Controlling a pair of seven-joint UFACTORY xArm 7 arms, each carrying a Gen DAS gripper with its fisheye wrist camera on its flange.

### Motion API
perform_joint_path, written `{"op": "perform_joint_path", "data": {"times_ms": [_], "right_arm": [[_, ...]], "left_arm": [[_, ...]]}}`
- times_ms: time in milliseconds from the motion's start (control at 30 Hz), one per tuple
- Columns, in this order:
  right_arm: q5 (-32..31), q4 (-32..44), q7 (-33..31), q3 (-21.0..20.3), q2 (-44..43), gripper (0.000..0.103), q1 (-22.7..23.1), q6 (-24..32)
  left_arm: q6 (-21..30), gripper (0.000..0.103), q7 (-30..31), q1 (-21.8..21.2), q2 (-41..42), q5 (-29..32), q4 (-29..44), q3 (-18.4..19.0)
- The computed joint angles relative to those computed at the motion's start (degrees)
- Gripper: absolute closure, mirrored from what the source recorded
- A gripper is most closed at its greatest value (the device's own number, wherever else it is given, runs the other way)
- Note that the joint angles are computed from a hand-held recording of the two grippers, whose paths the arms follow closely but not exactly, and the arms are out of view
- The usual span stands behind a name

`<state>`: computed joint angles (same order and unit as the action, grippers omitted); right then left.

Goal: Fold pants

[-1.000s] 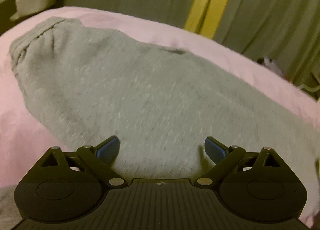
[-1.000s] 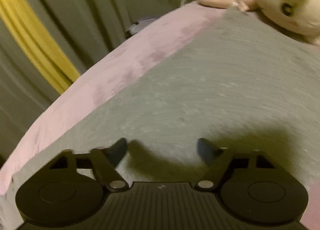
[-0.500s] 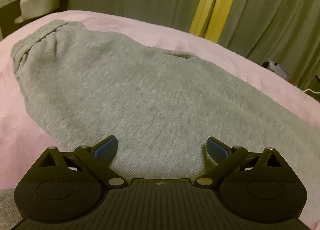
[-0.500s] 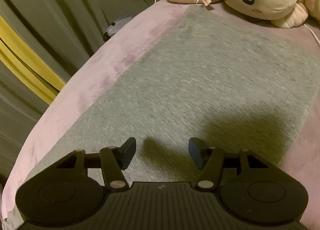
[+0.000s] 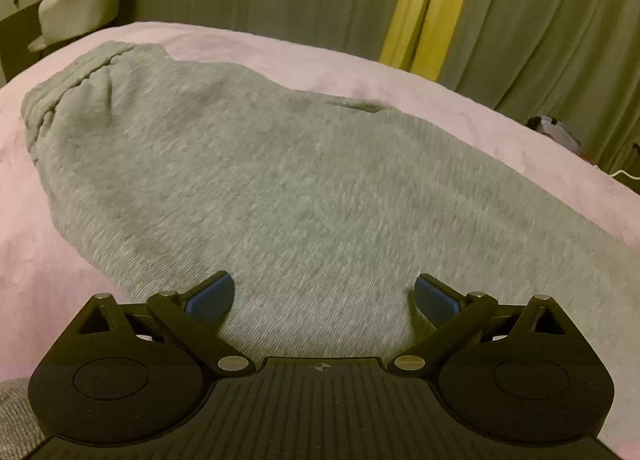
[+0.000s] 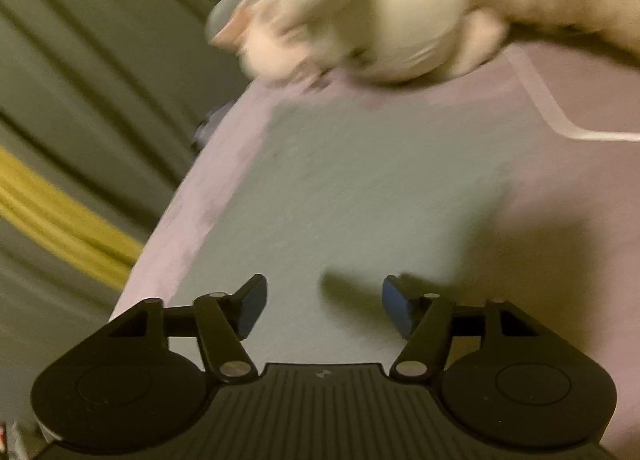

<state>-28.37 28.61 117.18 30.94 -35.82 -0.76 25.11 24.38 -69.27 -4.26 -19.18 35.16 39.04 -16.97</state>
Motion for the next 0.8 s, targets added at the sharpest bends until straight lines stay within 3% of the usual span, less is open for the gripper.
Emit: {"op": "perform_joint_path", "data": {"times_ms": [100, 200, 300, 433, 600, 733, 800], "right_arm": [[3.2, -7.2, 2.2, -2.2, -7.8, 0.035, 2.9, 1.2], [6.8, -14.5, 5.9, -2.5, -14.0, 0.035, 3.8, -2.7], [8.7, -20.0, 10.9, 1.0, -18.5, 0.035, 0.7, -10.8], [10.3, -22.0, 11.9, 4.9, -18.8, 0.035, -5.3, -18.2], [12.4, -22.9, 9.1, 7.8, -17.0, 0.063, -10.5, -23.4], [14.0, -23.3, 5.7, 8.7, -14.7, 0.063, -13.6, -27.5], [15.6, -23.9, 5.5, 10.2, -14.6, 0.055, -15.2, -30.4]], "left_arm": [[0.2, 0.002, -0.5, 0.1, 0.1, 0.3, 0.1, -0.1], [0.5, 0.002, -0.9, 0.1, 0.2, 0.7, 0.2, -0.4], [1.7, 0.002, -1.1, -0.2, 0.4, 1.3, 0.8, -0.6], [3.0, 0.002, -1.2, -0.7, 1.1, 2.3, 1.4, -0.5], [4.1, 0.001, -1.6, -1.4, 1.8, 3.5, 2.1, -0.1], [4.8, 0.001, -2.2, -1.9, 2.3, 4.3, 2.4, 0.2], [5.1, 0.001, -2.7, -2.1, 2.6, 4.9, 2.7, 0.2]]}}
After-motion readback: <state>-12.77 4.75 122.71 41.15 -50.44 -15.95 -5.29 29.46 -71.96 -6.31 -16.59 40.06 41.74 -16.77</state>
